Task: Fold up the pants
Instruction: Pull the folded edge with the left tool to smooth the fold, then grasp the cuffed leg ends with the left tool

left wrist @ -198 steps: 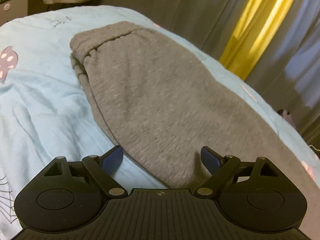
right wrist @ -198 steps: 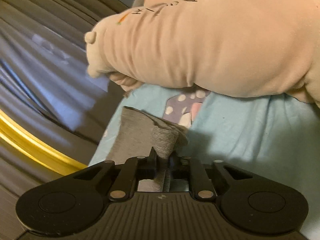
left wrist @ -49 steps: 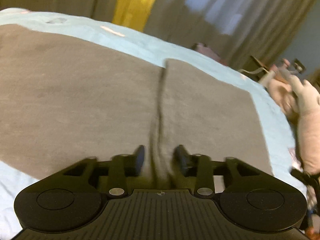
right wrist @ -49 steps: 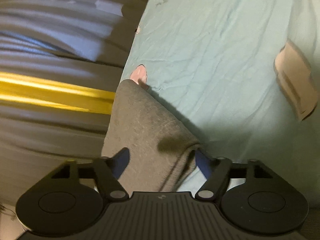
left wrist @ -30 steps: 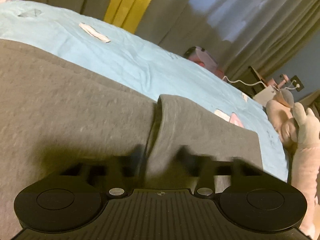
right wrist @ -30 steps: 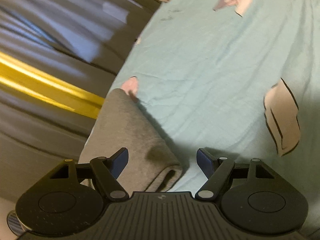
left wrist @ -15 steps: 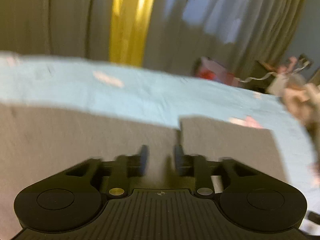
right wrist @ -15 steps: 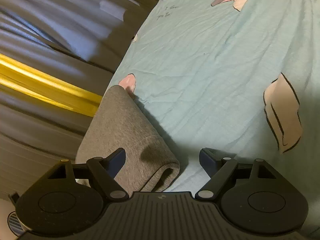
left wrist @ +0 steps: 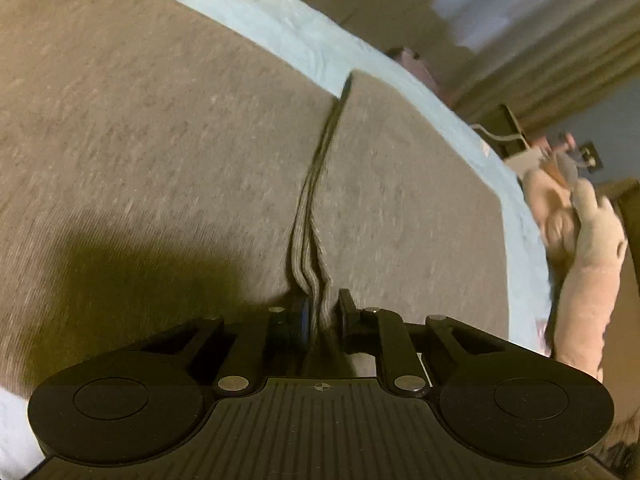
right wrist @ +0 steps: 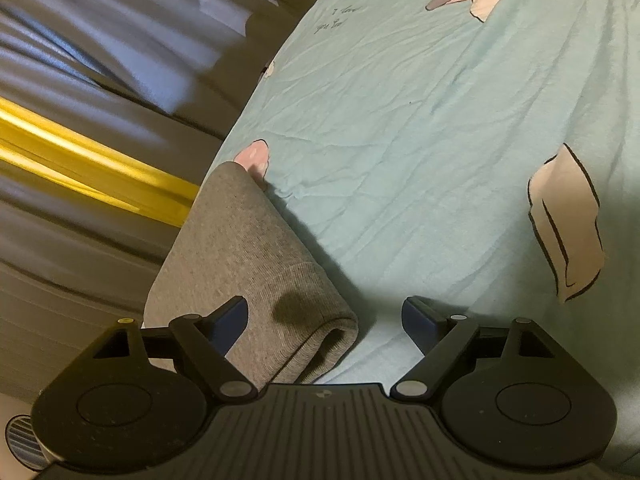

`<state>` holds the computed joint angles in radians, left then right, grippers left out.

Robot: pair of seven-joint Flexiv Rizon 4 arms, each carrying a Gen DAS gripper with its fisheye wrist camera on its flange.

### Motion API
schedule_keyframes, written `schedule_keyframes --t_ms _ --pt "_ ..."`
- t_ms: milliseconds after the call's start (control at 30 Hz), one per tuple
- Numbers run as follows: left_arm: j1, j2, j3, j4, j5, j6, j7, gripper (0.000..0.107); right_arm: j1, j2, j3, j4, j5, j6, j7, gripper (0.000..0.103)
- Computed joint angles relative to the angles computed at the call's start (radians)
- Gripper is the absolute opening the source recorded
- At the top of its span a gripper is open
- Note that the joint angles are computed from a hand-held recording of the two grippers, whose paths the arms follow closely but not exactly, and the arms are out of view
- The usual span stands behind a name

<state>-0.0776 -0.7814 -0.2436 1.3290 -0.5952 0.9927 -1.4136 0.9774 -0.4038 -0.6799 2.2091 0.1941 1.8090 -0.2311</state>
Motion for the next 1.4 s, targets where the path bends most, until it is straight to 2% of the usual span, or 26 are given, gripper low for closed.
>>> schedule_keyframes --t_ms 100,200,267,367,400,433,500,600,700,733,833,900,967,1033,1100,1167,1200,1233,1333,1400 --pt "-0.005 0.032 -0.002 0.038 0.027 0.08 0.074 0.015 -0.064 0.009 0.07 -0.011 -0.011 0.002 -0.004 0.088" --pt "-0.007 0.06 -0.005 0.072 0.029 0.151 0.095 0.014 -0.053 0.009 0.057 -0.011 -0.017 -0.01 -0.002 0.088" --pt "-0.028 0.065 0.025 0.069 0.061 0.173 0.08 0.014 -0.035 0.012 0.034 -0.009 -0.031 -0.028 0.001 0.088" --pt "-0.071 0.056 0.097 0.044 0.145 0.145 0.015 0.018 -0.028 0.017 0.021 -0.003 -0.054 -0.039 0.012 0.088" --pt "-0.095 0.05 0.14 0.027 0.195 0.112 -0.014 0.029 -0.028 0.019 0.019 -0.001 -0.061 -0.042 0.017 0.088" --pt "-0.111 0.051 0.168 0.023 0.237 0.092 -0.035 0.034 -0.031 0.021 0.02 0.001 -0.067 -0.042 0.02 0.088" --pt "-0.102 0.064 0.155 0.061 0.266 0.148 -0.029 0.061 -0.024 0.023 0.009 0.006 -0.078 -0.046 0.027 0.088" --pt "-0.022 0.103 0.062 0.147 0.193 0.21 0.017 0.074 -0.006 0.024 -0.014 0.01 -0.095 -0.056 0.038 0.088" --pt "0.018 0.143 0.049 0.218 0.13 0.277 -0.007 0.081 0.009 0.032 -0.036 0.013 -0.123 -0.078 0.045 0.088" --pt "0.031 0.164 0.049 0.25 0.111 0.3 -0.02 0.083 0.032 0.034 -0.064 0.016 -0.138 -0.09 0.05 0.088" --pt "0.077 0.207 0.04 0.333 0.039 0.408 -0.073 0.089 0.175 0.004 -0.232 0.039 -0.173 -0.075 0.05 0.087" --pt "0.112 0.227 0.025 0.379 -0.011 0.476 -0.122 0.09 0.256 -0.032 -0.324 0.039 -0.166 -0.061 0.004 0.077" --pt "0.144 0.246 0.008 0.421 -0.056 0.528 -0.176 0.09 0.298 -0.068 -0.375 0.018 -0.166 -0.066 -0.042 0.046" --pt "0.193 0.259 -0.038 0.463 -0.1 0.593 -0.219 0.09 0.286 -0.093 -0.367 -0.031 -0.181 -0.098 -0.089 0.037" --pt "0.228 0.267 -0.071 0.501 -0.118 0.668 -0.267 0.092 0.255 -0.126 -0.342 -0.096 -0.219 -0.132 -0.152 0.034" --pt "0.196 0.263 -0.018 0.505 -0.114 0.682 -0.338 0.092 0.212 -0.163 -0.309 -0.167 -0.269 -0.154 -0.214 0.034" --pt "0.179 0.259 0.019 0.495 -0.083 0.651 -0.392 0.092 0.188 -0.182 -0.291 -0.199 -0.288 -0.157 -0.236 0.034" --pt "0.187 0.267 0.024 0.5 -0.105 0.625 -0.382 0.092 0.158 -0.202 -0.269 -0.236 -0.304 -0.159 -0.253 0.034" --pt "0.246 0.266 -0.021 0.505 -0.074 0.625 -0.381 0.092 0.04 -0.234 -0.166 -0.354 -0.36 -0.222 -0.278 0.034" --pt "0.283 0.273 -0.037 0.517 -0.04 0.638 -0.361 0.092 -0.09 -0.231 -0.028 -0.43 -0.403 -0.257 -0.304 0.034"
